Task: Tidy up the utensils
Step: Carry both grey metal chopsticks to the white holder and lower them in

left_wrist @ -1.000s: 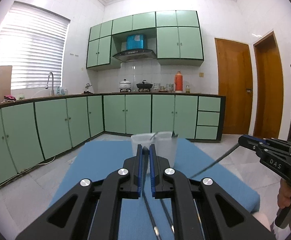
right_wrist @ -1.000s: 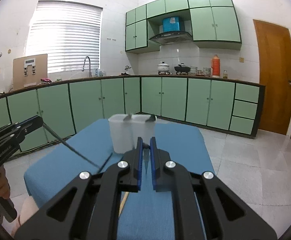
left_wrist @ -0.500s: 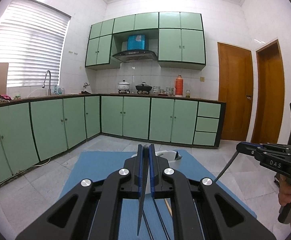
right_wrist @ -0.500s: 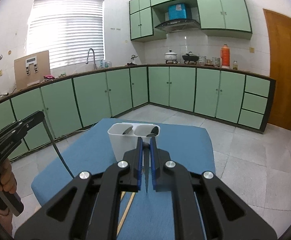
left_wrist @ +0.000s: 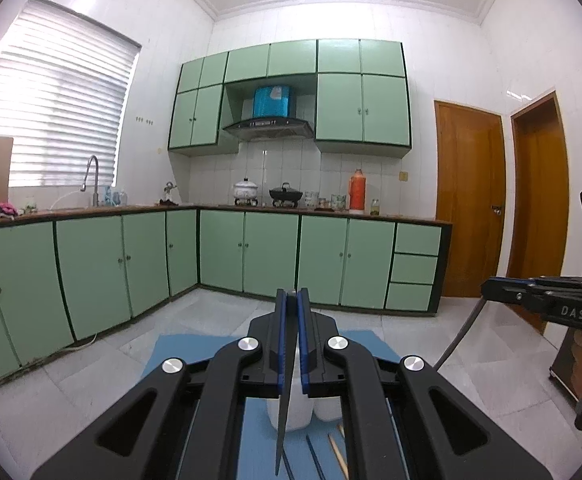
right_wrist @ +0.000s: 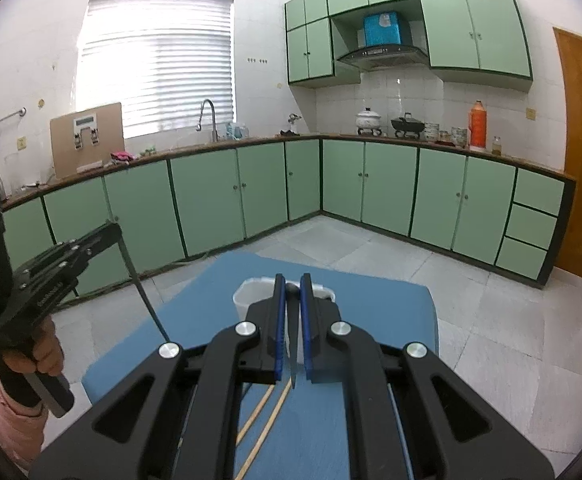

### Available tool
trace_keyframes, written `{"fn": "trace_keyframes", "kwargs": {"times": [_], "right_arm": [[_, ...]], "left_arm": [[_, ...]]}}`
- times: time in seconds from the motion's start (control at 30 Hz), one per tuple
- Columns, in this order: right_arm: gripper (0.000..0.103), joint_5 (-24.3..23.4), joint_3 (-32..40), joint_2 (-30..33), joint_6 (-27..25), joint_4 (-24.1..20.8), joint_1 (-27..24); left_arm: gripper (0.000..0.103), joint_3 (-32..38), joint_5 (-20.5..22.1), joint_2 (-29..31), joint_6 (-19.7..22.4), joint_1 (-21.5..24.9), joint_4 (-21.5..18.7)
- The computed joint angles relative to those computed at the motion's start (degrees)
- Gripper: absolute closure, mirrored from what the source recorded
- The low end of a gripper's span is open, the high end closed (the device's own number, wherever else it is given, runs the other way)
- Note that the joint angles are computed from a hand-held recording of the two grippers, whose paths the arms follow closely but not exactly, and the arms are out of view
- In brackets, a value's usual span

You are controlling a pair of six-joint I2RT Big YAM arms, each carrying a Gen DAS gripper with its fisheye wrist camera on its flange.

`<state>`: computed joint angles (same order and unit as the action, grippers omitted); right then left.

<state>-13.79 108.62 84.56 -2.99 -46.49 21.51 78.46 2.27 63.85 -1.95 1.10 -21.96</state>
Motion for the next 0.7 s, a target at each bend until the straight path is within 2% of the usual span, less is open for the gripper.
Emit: {"fn": "trace_keyframes", "kwargs": {"times": [0.13, 0.33, 0.53, 0.63, 0.7], "right_arm": [[0.097, -3.2, 6.2, 2.3, 1.6, -1.1, -1.3], [0.097, -2.7, 19.1, 9.4, 2.4, -3.6, -2.0], [0.097, -1.1, 37.1, 21.4, 1.9, -10.5, -1.6], [0.097, -0.8, 48.1, 28.9, 2.3, -15.6, -1.5], [0.097, -0.2, 51.7, 31.9, 2.5, -16.9, -1.3]], "left_arm": [[0.098, 4.3, 0.7, 2.6, 0.0, 0.1, 0.6], [0.098, 13.1, 0.4, 9.0, 0.9, -0.4, 2.6], [0.098, 19.2, -0.4, 15.7, 1.6, -1.1, 4.9], [0.098, 21.5, -0.1, 18.9, 1.1, -1.2, 3.9], [0.098, 22.8, 0.0, 21.3, 0.7, -1.0, 3.3]]}}
